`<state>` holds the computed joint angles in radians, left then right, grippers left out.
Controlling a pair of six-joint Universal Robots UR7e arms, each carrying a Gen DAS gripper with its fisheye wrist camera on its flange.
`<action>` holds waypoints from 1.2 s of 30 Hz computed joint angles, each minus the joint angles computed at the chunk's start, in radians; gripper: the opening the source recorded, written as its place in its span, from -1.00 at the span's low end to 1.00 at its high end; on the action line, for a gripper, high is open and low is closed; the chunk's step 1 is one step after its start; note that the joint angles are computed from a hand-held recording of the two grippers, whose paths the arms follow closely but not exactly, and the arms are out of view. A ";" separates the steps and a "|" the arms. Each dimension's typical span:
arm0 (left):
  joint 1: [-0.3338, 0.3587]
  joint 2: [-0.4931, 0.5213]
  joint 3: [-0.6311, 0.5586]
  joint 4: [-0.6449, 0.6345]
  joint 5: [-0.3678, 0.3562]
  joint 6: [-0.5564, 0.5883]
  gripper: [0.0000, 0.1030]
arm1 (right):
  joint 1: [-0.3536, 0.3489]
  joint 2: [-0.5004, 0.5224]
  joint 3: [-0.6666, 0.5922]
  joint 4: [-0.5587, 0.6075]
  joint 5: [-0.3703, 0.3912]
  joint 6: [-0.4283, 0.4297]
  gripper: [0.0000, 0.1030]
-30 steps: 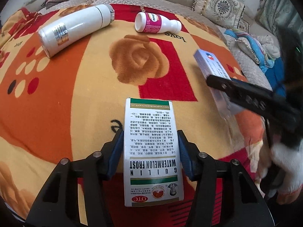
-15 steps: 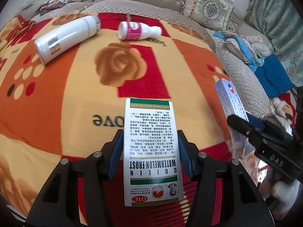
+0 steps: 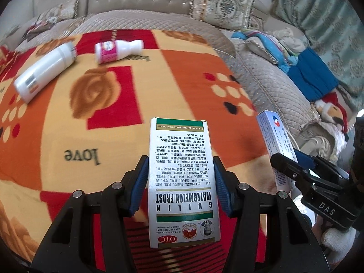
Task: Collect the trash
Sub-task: 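Carry the green-white box and white pill box over the white bin, then open both grippers to drop the two boxes into the bin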
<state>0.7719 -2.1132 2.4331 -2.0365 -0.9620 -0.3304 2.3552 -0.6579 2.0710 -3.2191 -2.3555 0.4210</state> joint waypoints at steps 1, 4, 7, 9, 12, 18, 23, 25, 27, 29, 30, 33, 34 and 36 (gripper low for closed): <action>-0.010 0.005 0.003 -0.002 -0.002 -0.004 0.03 | 0.002 -0.008 0.013 -0.004 -0.006 0.007 -0.12; -0.049 0.030 0.013 -0.012 -0.016 -0.019 0.03 | 0.006 -0.045 0.065 -0.013 -0.035 0.044 -0.12; -0.090 0.069 0.028 -0.037 -0.035 -0.027 0.03 | 0.005 -0.085 0.120 -0.022 -0.065 0.084 -0.12; -0.116 0.097 0.040 -0.058 -0.048 -0.033 0.03 | 0.001 -0.113 0.154 -0.021 -0.082 0.114 -0.12; -0.149 0.143 0.054 -0.100 -0.065 -0.039 0.03 | -0.006 -0.161 0.213 -0.017 -0.106 0.161 -0.12; -0.189 0.239 0.067 -0.182 -0.103 -0.038 0.03 | -0.027 -0.232 0.306 -0.015 -0.140 0.233 -0.12; -0.212 0.327 0.070 -0.258 -0.137 -0.025 0.03 | -0.056 -0.269 0.369 -0.037 -0.145 0.272 -0.12; -0.214 0.356 0.067 -0.279 -0.155 -0.021 0.03 | -0.070 -0.275 0.385 -0.046 -0.140 0.278 -0.12; -0.219 0.395 0.068 -0.310 -0.172 -0.015 0.03 | -0.090 -0.278 0.401 -0.062 -0.131 0.279 -0.12; -0.220 0.424 0.069 -0.334 -0.183 -0.013 0.03 | -0.106 -0.277 0.413 -0.077 -0.126 0.279 -0.12; -0.217 0.440 0.068 -0.346 -0.195 -0.009 0.03 | -0.116 -0.277 0.421 -0.088 -0.122 0.277 -0.12; -0.208 0.487 0.063 -0.384 -0.222 -0.005 0.03 | -0.140 -0.276 0.440 -0.117 -0.111 0.282 -0.12; -0.205 0.502 0.061 -0.396 -0.227 -0.003 0.03 | -0.147 -0.277 0.444 -0.119 -0.110 0.284 -0.12; -0.198 0.528 0.057 -0.418 -0.236 0.000 0.03 | -0.161 -0.275 0.449 -0.131 -0.109 0.284 -0.12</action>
<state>0.5736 -1.5849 2.4904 -2.4548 -1.1979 -0.3300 2.1941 -0.9325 2.5202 -3.3501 -2.4646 0.7049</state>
